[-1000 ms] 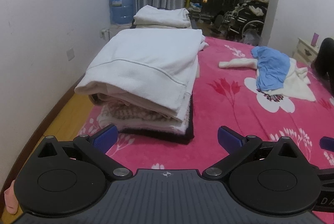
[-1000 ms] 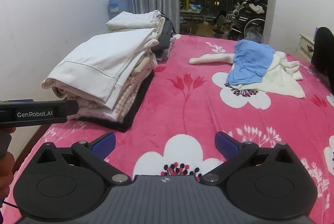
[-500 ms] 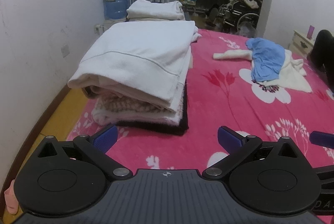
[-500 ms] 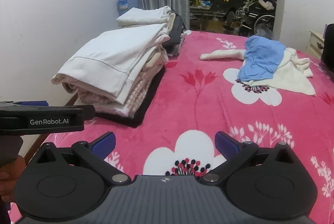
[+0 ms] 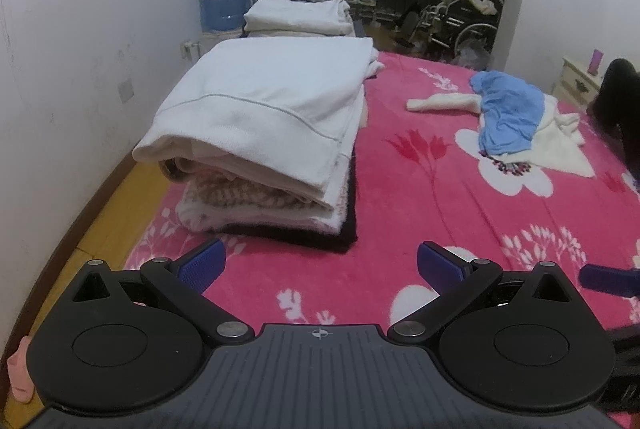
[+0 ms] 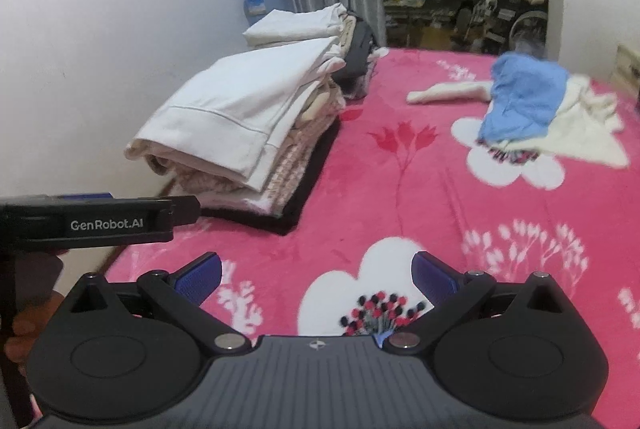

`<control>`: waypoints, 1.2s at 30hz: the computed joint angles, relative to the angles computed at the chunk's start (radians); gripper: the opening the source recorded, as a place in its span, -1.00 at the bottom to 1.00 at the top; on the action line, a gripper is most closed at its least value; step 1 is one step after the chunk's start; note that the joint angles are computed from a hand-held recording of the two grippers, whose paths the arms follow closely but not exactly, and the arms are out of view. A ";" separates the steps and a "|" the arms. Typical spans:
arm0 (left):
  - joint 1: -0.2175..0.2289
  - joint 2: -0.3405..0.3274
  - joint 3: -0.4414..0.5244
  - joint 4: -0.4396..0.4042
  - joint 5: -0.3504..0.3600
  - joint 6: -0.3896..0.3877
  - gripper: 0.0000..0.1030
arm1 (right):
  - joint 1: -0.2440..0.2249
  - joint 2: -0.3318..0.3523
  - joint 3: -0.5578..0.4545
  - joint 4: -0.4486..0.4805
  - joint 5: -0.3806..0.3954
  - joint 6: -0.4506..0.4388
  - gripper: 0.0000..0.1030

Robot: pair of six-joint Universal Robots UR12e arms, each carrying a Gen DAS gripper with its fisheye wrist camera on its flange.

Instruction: Fold clothes

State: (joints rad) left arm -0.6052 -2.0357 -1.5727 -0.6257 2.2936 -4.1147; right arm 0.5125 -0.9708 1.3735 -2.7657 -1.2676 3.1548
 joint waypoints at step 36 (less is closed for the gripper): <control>-0.035 -0.038 0.077 -0.144 0.045 0.016 0.99 | 0.010 -0.027 0.058 -0.062 -0.128 -0.079 1.00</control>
